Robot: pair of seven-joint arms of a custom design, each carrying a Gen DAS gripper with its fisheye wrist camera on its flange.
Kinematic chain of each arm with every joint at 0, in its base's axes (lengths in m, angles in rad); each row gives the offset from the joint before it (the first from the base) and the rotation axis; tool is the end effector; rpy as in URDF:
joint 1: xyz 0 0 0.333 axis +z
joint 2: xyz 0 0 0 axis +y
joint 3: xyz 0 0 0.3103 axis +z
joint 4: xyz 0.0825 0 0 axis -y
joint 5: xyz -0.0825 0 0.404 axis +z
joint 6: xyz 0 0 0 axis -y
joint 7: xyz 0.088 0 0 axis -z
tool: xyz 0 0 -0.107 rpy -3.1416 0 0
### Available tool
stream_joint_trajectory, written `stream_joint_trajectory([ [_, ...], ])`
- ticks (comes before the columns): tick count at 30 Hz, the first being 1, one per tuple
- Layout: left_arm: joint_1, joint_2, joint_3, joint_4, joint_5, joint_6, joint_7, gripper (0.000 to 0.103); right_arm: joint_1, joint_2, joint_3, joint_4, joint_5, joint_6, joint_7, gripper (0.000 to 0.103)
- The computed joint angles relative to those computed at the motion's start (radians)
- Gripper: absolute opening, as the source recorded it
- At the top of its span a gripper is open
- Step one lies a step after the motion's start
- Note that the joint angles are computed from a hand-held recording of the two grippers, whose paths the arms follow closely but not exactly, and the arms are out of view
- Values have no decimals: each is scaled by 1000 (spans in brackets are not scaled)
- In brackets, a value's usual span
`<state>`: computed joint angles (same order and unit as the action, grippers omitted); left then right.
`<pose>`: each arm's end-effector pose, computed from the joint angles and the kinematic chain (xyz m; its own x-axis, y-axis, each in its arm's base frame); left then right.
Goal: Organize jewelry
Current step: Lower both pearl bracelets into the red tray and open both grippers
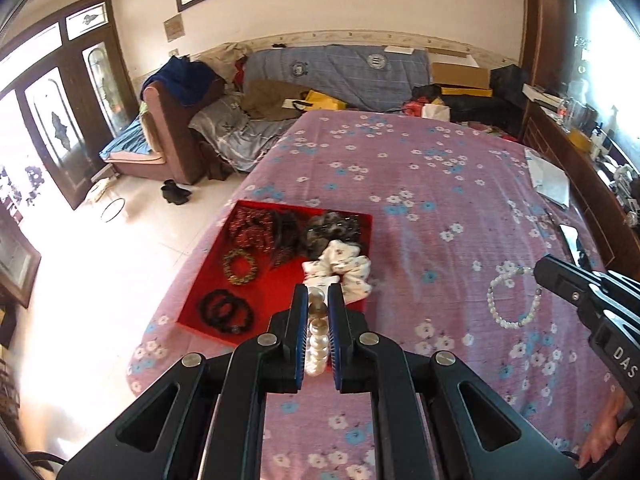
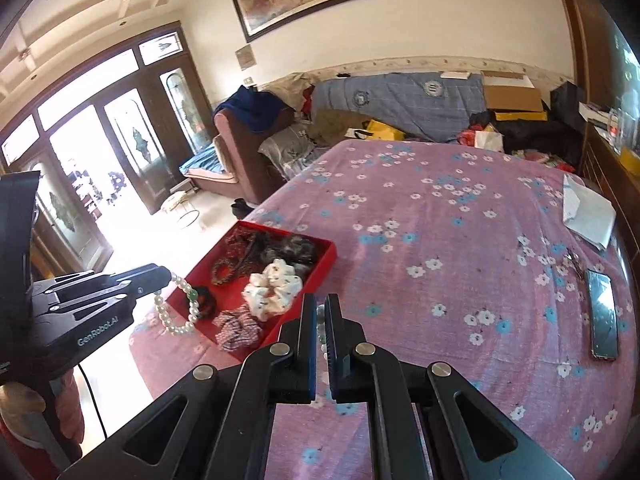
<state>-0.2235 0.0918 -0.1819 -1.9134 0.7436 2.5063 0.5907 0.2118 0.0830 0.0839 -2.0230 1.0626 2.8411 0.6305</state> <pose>0.5868 -0.2539 0.4869 0.1154 -0.9894 -0.0880 -0.7454 -0.0277 -0.6660 0.6075 0.1361 0.4567 0.4079 -0.8785 -0.2487 -0.6517 -0.0895 -0.7532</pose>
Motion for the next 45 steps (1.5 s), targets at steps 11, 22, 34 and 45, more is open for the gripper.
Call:
stream_joint_trajectory([
  [11, 44, -14, 17, -41, -64, 16, 69, 9, 26, 53, 23, 54, -79, -6, 81, 5],
  [22, 101, 42, 41, -13, -192, 48, 226, 9, 38, 167, 54, 173, -229, -26, 254, 5],
  [34, 209, 160, 49, 78, -492, 110, 504, 9, 54, 389, 79, 442, -403, -129, 447, 5],
  [45, 349, 278, -89, 155, -982, 144, 905, 9, 68, 665, 103, 839, -500, -322, 602, 6],
])
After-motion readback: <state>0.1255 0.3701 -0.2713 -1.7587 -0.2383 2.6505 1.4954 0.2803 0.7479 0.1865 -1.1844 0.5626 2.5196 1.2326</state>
